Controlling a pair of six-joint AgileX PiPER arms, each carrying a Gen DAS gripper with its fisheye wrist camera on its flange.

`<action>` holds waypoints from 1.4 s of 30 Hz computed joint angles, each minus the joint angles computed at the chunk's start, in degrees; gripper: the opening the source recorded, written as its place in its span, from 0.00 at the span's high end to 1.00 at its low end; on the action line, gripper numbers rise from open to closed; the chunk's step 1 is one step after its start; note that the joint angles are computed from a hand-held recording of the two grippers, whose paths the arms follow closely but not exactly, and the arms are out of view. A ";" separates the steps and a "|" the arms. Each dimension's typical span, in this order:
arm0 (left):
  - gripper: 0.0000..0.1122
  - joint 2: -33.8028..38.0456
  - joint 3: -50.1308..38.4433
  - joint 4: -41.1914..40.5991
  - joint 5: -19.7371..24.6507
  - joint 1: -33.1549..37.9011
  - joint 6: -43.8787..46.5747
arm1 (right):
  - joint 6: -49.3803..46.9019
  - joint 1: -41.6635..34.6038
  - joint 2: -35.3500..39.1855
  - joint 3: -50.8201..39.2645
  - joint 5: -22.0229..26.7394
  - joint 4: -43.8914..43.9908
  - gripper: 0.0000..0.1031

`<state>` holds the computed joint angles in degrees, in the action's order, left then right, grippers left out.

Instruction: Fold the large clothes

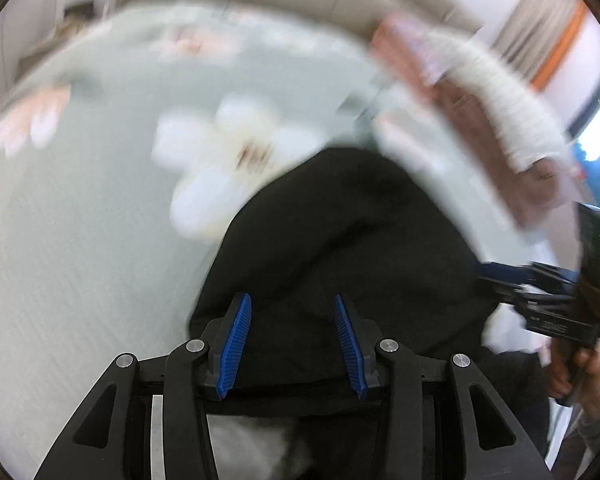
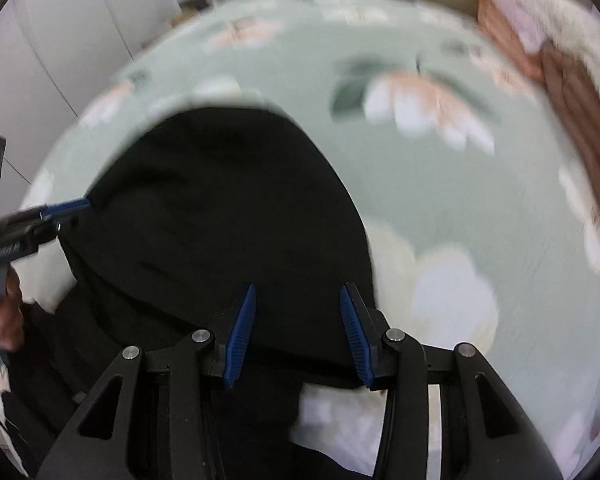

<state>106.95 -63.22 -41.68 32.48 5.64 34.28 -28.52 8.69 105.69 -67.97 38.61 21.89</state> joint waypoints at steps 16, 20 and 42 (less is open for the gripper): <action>0.31 8.24 -14.04 -12.90 15.15 12.35 11.58 | -18.10 -15.65 17.34 -20.20 24.97 21.64 0.36; 0.32 17.43 -19.68 -18.74 24.73 11.13 13.48 | -22.93 -12.39 19.40 -20.81 23.71 24.96 0.48; 0.84 -70.34 25.23 45.00 16.07 -30.69 -34.71 | -25.70 -21.16 -66.99 24.66 27.49 14.14 0.85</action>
<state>36.62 -38.00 3.32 48.55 -25.05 -0.43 -54.22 -12.47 38.70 -43.31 66.10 36.03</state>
